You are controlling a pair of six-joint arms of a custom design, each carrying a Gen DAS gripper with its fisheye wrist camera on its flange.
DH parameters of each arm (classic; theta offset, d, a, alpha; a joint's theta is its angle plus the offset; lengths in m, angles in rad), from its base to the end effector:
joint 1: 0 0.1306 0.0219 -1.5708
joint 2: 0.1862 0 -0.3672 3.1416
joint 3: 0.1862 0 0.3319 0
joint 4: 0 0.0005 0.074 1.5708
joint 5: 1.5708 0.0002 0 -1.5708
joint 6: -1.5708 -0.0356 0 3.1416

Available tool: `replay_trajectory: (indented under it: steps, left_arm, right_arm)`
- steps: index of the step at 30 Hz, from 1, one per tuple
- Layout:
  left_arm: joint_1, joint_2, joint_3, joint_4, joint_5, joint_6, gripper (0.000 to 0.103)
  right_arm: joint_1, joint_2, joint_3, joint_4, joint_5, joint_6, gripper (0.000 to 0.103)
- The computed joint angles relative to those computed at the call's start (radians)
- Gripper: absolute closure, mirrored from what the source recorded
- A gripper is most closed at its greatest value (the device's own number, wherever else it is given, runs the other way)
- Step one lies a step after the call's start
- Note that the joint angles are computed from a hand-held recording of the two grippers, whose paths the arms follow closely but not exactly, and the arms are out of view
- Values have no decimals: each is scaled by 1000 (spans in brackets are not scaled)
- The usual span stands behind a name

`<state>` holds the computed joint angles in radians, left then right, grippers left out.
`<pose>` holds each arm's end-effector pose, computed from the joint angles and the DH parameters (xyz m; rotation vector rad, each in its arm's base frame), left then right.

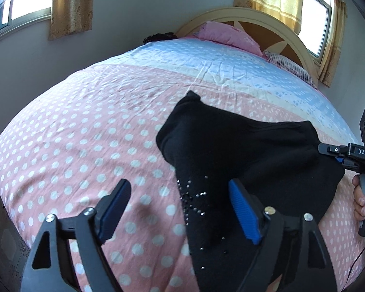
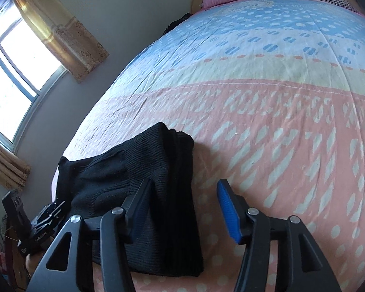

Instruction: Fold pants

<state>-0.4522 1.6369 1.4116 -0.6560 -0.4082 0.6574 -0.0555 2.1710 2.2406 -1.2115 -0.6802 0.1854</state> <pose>0.4600 -0.2083 0.3296 -0.4147 2.3212 -0.0311 0.6552 -0.0145 0.3205 -0.3578 2.5053 0.8203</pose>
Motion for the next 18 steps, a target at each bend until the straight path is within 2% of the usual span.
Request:
replay_trajectory:
  steps: [3, 7, 10, 13, 16, 18]
  left_arm:
    - [-7, -29, -23, -11, -21, 28, 16]
    - [-59, -75, -18, -75, -220, 80, 16]
    - [-92, -127, -29, -50, -288, 94, 14]
    - [-129, -161, -12, -33, -340, 71, 12]
    - [-168, -181, 13, -23, -383, 31, 5]
    - [-191, -193, 22, -2, -399, 4, 5]
  right_arm:
    - [-18, -61, -104, 90, 6, -54, 46]
    - [-47, -247, -357, 295, 81, -115, 46]
    - [-70, -389, -519, 413, 97, -129, 46]
    - [-83, -533, -659, 511, 114, -121, 46]
    - [-88, -651, -749, 564, 106, -106, 44]
    - [-83, -715, -794, 594, 121, -89, 44]
